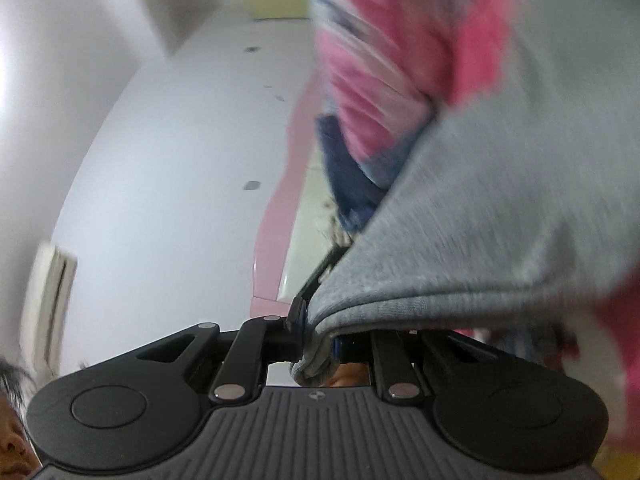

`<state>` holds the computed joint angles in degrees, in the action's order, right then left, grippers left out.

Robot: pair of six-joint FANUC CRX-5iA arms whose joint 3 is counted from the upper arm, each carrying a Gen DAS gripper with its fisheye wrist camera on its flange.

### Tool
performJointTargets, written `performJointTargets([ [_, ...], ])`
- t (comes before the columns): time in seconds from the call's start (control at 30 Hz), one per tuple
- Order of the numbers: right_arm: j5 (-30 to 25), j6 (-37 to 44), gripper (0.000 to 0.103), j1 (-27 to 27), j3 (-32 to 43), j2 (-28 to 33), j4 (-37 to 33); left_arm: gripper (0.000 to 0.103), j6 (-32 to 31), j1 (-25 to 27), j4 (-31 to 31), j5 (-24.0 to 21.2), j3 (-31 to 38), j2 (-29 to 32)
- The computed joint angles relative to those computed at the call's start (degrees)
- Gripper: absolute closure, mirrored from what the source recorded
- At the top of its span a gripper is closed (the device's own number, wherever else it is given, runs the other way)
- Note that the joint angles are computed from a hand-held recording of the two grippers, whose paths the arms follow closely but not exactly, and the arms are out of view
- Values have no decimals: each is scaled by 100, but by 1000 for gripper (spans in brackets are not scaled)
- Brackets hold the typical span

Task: Fold clothes
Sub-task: 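Carry the held sweatshirt over and lay it down folded in half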

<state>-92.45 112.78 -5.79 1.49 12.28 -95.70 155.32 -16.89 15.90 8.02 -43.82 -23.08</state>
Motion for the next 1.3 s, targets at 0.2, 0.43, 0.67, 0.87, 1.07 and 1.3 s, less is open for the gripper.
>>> performJointTargets([
  [0.2,-419,-287,88,-695,1190,-89,-142,90,-1290,-180,1105,143,1055,565],
  [0.43,413,-1070,88,-97,3415,697,169,90,-1701,43,2024,95,1885,1218],
  [0.67,549,-2236,88,531,5931,1991,149,90,-3910,-358,4192,1397,1781,998],
  [0.87,318,-2153,88,745,7674,2933,-770,90,-6554,-1545,5217,3465,1911,633],
  [1.07,-673,-1418,88,795,6688,2740,-1180,90,-8099,-3633,6270,5933,1422,553],
  [1.3,-2563,102,88,173,4204,2114,-185,90,-8017,-5698,7737,6475,838,962],
])
